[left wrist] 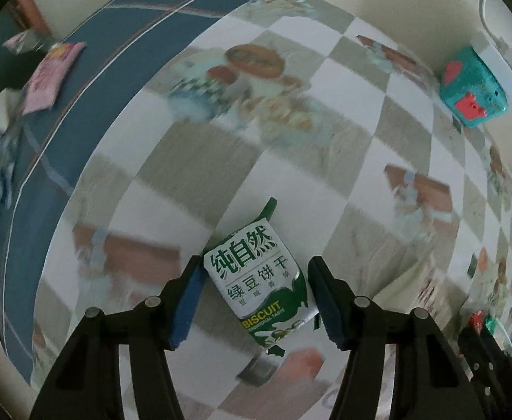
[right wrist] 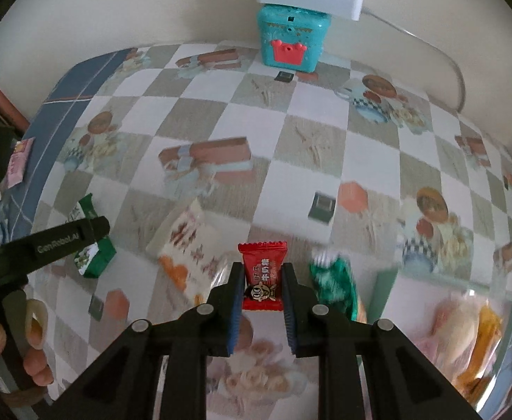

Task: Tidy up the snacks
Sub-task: 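Carry green biscuit pack with left tool while right tool carries red candy to tray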

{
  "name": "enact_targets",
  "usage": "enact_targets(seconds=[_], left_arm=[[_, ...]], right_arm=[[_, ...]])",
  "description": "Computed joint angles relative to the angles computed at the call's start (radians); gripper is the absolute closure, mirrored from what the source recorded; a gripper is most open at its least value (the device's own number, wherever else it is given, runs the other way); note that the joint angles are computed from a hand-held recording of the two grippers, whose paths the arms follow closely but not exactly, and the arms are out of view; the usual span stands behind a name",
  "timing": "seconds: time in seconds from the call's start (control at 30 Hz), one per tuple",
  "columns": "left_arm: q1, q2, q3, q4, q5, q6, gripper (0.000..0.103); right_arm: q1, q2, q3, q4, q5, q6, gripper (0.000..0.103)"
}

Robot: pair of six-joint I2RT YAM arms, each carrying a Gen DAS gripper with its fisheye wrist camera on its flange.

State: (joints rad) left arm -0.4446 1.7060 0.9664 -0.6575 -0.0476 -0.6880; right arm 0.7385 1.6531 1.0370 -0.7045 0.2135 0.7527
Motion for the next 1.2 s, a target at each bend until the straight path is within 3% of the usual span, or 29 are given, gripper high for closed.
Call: enact_targets(seconds=[0.13,0.27,0.53,0.67,1.0,1.1,1.2], left_arm=[[-0.065,-0.092,-0.102,-0.004,-0.021,-0.081,0.042],[-0.141,-0.167,-0.195,0.017,-0.027,-0.168,0.057],[-0.274,-0.297,-0.324,0.043,-0.033,-0.324,0.059],[-0.329,-0.372,-0.365,-0.003,-0.061,-0.392,0.059],[-0.576,-0.465,-0.205,-0.236,-0.205,-0.592,0.061],[-0.546,-0.449,-0.069,-0.301,-0.199,-0.534,0.061],[-0.581,-0.404,-0.031,-0.249,-0.199,-0.523,0.061]], right_arm=[[0.066,-0.061,-0.066,0.011,0.021,0.109,0.081],[0.153,-0.137,-0.109,-0.026,0.073,0.225,0.081],[0.273,-0.305,-0.199,-0.098,0.112,0.428,0.081],[0.316,-0.382,-0.221,-0.157,0.143,0.500,0.081],[0.282,-0.538,-0.255,-0.256,0.175,0.533,0.081],[0.266,-0.626,-0.269,-0.317,0.198,0.556,0.081],[0.236,-0.721,-0.290,-0.375,0.207,0.566,0.081]])
